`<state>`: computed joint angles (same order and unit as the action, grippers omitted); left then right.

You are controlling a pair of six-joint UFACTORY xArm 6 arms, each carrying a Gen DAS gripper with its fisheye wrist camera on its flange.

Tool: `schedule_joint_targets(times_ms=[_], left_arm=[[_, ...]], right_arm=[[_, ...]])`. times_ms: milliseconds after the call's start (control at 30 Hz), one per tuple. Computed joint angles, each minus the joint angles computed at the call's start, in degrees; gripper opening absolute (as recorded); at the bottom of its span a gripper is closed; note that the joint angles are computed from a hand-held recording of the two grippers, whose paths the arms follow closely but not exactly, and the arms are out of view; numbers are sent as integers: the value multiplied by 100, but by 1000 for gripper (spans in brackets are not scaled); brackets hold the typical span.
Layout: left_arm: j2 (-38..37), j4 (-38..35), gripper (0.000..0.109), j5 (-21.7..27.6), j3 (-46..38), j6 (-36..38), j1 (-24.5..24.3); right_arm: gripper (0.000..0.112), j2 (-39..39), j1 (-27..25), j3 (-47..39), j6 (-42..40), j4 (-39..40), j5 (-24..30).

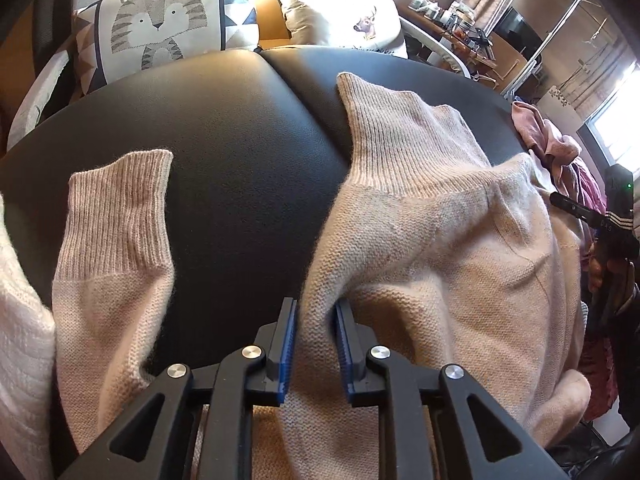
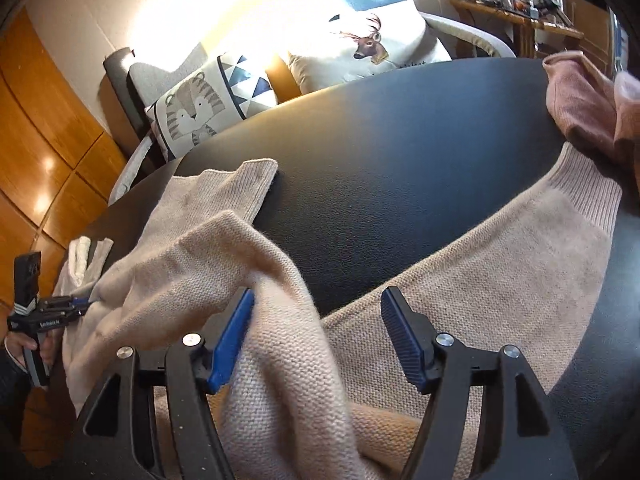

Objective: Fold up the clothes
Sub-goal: 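Grasp the sweater body with both grippers and pull it straight, then lift the beige sweater off the table with both grippers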

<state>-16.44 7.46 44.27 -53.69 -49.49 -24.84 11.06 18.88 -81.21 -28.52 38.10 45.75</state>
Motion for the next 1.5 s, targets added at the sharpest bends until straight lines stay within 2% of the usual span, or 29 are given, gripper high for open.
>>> schedule_joint_targets(times_ms=[167,233,300,433,600,633,667,700,733,767,800,867,933,1067,1167,1333,1500], left_arm=[[132,119,30,85,-122,25,-65],[201,97,32,155,-213,120,-78],[180,6,32,130,-192,216,-51],[40,-548,32,-135,4,603,73],[-43,-1271,32,-354,138,1206,144],[-12,-1263,32,-343,118,1214,139],[24,-1224,32,-327,87,1180,130],[58,-1162,32,-289,47,1104,122],[93,-1102,32,-251,6,1029,114],[121,-1034,28,-202,-35,951,106],[128,-954,19,-125,-69,874,104],[119,-1088,9,-190,-31,868,126],[109,-1200,8,-296,8,878,89],[144,-906,7,-261,-66,724,-87],[50,-363,7,-164,-74,212,-183],[-364,718,6,-79,-13,-904,-306],[-652,1971,6,361,-276,-2069,-616]], right_arm=[[69,427,-64,-513,-106,375,758],[69,548,-44,-686,-156,458,971],[69,599,-104,-784,-303,869,1304],[69,643,-216,-886,-428,1562,1842],[69,707,-296,-1011,-361,1854,2173],[69,686,-263,-1007,-294,1719,2074],[62,689,-231,-1015,-245,1604,2021],[43,711,-199,-1044,-184,1479,2016],[33,715,-142,-1052,-72,1224,1938],[17,702,-79,-1037,35,950,1847],[15,690,-15,-1020,144,678,1762],[9,550,79,-845,102,463,1521],[8,366,178,-653,140,184,1203],[7,-59,402,-256,417,-795,269],[7,-372,508,-20,621,-1436,-340],[7,-933,812,472,1260,-3102,-1438],[7,-1485,1018,860,2102,-4641,-2308]])
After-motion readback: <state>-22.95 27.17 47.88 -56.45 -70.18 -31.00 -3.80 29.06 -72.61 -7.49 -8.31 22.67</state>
